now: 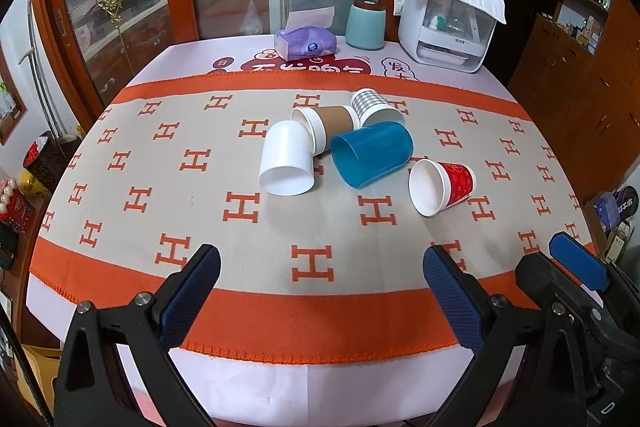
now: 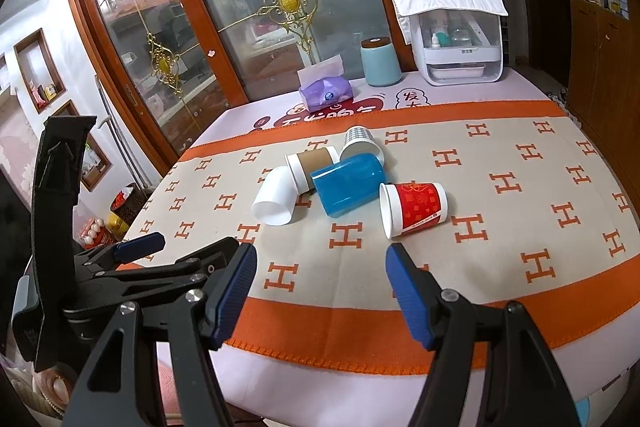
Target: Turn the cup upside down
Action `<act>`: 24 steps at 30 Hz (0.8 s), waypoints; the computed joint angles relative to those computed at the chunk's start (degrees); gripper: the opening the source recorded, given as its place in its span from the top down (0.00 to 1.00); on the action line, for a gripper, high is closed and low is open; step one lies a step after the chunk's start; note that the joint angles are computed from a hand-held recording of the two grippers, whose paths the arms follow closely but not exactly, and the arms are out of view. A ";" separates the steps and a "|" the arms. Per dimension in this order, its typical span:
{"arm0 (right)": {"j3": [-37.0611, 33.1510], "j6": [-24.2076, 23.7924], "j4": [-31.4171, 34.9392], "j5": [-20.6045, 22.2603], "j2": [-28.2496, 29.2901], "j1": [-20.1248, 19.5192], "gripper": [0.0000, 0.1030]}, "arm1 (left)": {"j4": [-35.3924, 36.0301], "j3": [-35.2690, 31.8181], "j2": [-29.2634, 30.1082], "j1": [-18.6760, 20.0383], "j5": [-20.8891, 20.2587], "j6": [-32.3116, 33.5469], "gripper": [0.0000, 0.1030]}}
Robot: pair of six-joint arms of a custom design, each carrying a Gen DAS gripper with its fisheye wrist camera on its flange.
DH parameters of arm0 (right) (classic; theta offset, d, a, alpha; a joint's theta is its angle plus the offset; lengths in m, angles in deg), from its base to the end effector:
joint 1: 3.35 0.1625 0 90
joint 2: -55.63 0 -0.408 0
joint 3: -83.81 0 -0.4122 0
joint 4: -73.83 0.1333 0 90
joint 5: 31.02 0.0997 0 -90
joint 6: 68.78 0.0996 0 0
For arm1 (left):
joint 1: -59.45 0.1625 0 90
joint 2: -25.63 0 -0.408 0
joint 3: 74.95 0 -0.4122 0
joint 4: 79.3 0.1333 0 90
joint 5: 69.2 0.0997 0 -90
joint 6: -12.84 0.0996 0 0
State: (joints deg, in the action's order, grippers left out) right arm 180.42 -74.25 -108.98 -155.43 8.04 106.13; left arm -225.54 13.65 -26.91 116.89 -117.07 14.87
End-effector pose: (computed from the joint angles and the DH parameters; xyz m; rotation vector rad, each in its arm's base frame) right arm 0.2975 -0.6100 0.1622 0.2306 -2.4478 1.0654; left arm -0.2083 -0.6980 0.2088 0.5659 2.3802 -0.6665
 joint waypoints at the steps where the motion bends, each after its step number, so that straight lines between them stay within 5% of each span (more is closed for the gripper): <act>1: 0.00 -0.01 -0.02 0.03 -0.01 -0.01 0.35 | -0.12 0.13 -0.08 -0.01 0.05 0.10 0.03; 24: 0.12 -0.22 -0.53 0.02 0.03 -0.09 0.35 | -1.08 0.34 -0.03 -0.31 -0.45 1.29 0.03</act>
